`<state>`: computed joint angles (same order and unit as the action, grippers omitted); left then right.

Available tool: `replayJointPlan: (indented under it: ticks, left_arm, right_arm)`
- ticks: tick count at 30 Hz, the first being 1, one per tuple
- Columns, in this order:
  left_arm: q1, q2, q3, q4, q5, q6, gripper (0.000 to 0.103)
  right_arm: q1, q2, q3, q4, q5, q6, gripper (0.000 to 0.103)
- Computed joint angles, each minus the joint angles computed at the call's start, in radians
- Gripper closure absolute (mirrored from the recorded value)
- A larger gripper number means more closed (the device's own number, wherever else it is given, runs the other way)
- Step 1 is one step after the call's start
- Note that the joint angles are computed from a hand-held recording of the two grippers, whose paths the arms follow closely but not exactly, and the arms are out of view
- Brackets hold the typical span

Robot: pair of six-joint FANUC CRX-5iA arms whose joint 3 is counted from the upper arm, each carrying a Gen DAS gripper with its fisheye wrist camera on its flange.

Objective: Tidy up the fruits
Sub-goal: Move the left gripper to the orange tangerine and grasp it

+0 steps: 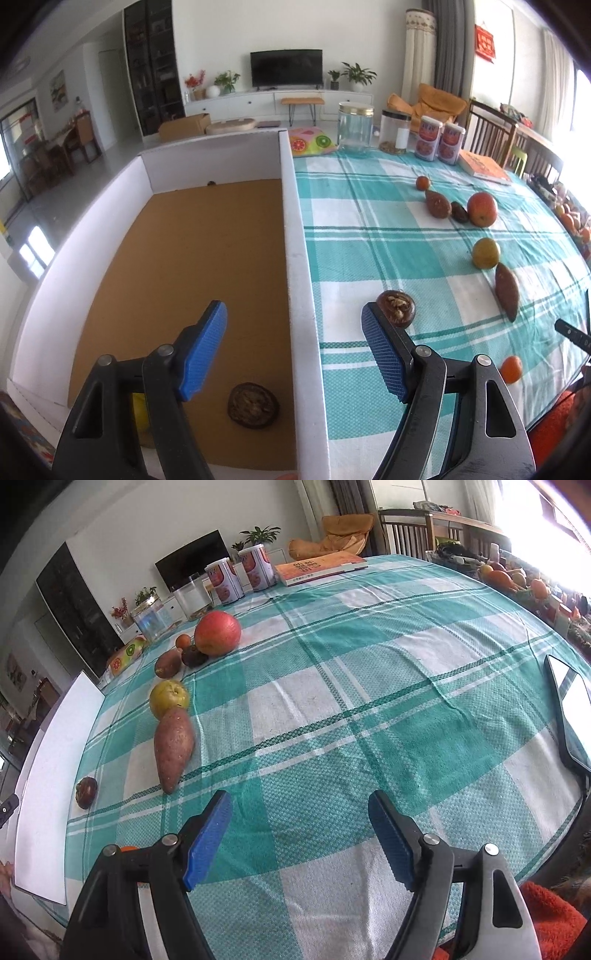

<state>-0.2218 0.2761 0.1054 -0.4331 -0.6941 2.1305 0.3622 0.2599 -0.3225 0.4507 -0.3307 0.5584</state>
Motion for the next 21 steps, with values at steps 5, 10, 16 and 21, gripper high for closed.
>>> replayJointPlan:
  ticks: [5, 10, 16, 21]
  left_arm:
    - [-0.045, -0.017, 0.018, -0.125, -0.033, 0.099, 0.025]
    - [-0.189, -0.076, 0.02, -0.455, -0.036, 0.352, 0.018]
    - [-0.136, -0.035, -0.001, -0.074, 0.119, -0.015, 0.015]
    - [-0.17, 0.058, 0.067, 0.018, 0.042, -0.146, 0.015]
  right_arm:
    - [0.001, -0.005, -0.016, 0.043, 0.007, -0.037, 0.026]
    - [0.001, -0.003, -0.009, 0.026, 0.0, -0.028, 0.025]
    - [-0.002, -0.007, -0.017, 0.035, 0.005, -0.046, 0.025]
    - [-0.008, -0.013, -0.024, 0.029, 0.016, -0.053, 0.021]
